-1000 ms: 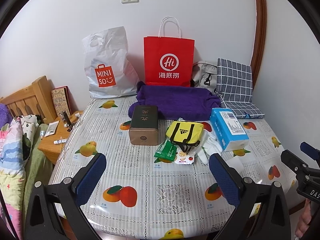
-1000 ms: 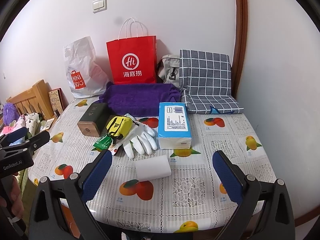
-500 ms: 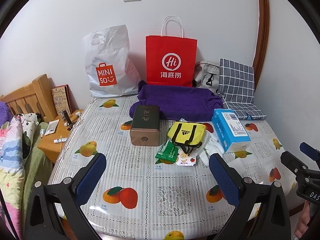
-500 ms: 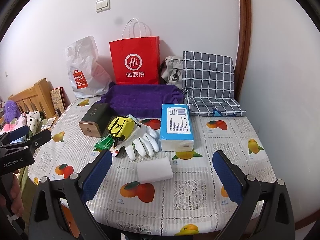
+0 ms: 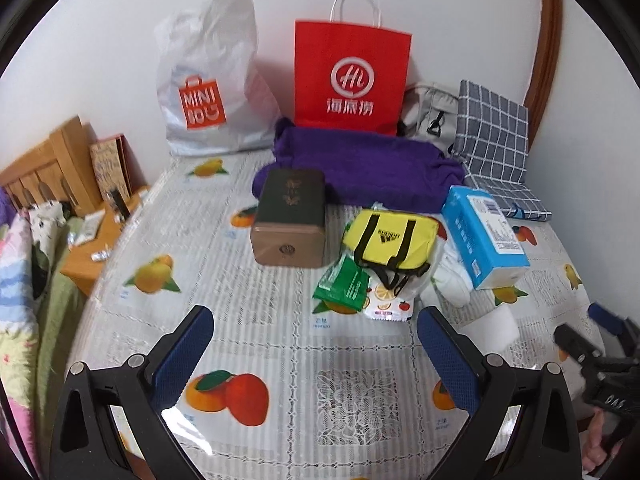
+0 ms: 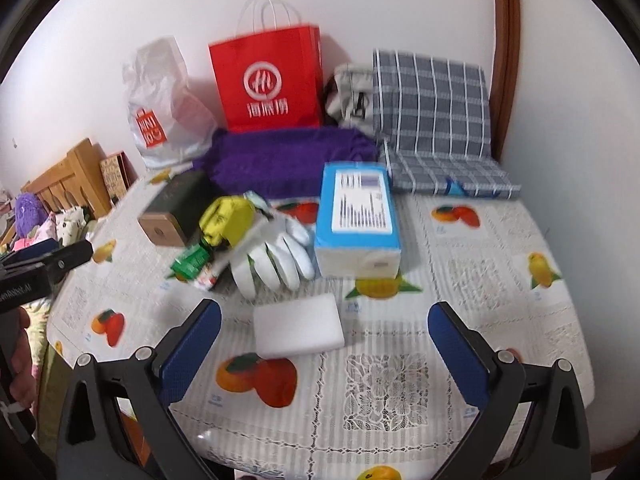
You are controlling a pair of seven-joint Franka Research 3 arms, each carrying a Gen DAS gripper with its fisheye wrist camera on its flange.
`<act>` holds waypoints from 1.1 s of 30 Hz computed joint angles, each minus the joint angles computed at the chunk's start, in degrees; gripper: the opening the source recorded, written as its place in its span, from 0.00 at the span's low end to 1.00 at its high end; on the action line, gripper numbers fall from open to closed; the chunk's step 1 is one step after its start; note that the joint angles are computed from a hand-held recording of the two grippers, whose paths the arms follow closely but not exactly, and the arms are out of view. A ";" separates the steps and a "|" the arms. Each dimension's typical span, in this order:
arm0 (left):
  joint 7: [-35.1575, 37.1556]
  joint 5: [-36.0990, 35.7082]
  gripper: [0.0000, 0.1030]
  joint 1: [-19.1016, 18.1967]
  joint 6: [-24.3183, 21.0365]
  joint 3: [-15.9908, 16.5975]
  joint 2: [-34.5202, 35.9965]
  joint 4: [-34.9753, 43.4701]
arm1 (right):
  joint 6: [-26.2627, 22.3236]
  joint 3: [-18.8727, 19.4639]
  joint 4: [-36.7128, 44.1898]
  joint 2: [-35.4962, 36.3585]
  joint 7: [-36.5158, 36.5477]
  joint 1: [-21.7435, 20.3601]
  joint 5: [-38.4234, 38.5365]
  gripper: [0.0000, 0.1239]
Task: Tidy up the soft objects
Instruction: 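Grasp the white sponge block with the right tool while the left tool grasps the yellow adidas bag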
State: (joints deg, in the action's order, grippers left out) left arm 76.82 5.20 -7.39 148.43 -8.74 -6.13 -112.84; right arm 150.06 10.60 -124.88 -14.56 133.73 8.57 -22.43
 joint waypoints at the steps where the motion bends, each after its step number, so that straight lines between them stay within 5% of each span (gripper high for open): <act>1: -0.25 0.19 0.99 0.04 -0.29 -0.05 0.63 0.27 | 0.81 -0.68 -0.36 0.85 -1.37 0.53 1.48 0.82; 19: 5.35 -4.77 0.98 0.75 -3.56 -1.52 10.82 8.29 | 2.91 -5.98 5.19 15.52 -11.74 6.32 8.29 0.82; 24: 9.14 -8.93 0.98 0.76 -2.79 -2.84 14.13 11.94 | 3.39 -7.25 5.68 16.02 -8.67 7.34 1.11 0.65; 27: 10.46 -9.68 0.96 0.45 -2.76 -3.59 16.76 14.93 | 4.45 -7.49 5.32 15.42 -14.03 6.84 7.27 0.65; 33: 10.62 -8.25 0.89 -0.79 -5.10 -4.83 23.90 23.65 | 3.41 -7.70 5.50 14.39 -14.01 5.85 5.58 0.65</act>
State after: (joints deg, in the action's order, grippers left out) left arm 87.44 -3.05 -8.18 143.33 -13.57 17.77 -89.19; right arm 153.46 2.90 -119.38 -0.17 119.72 14.42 -16.85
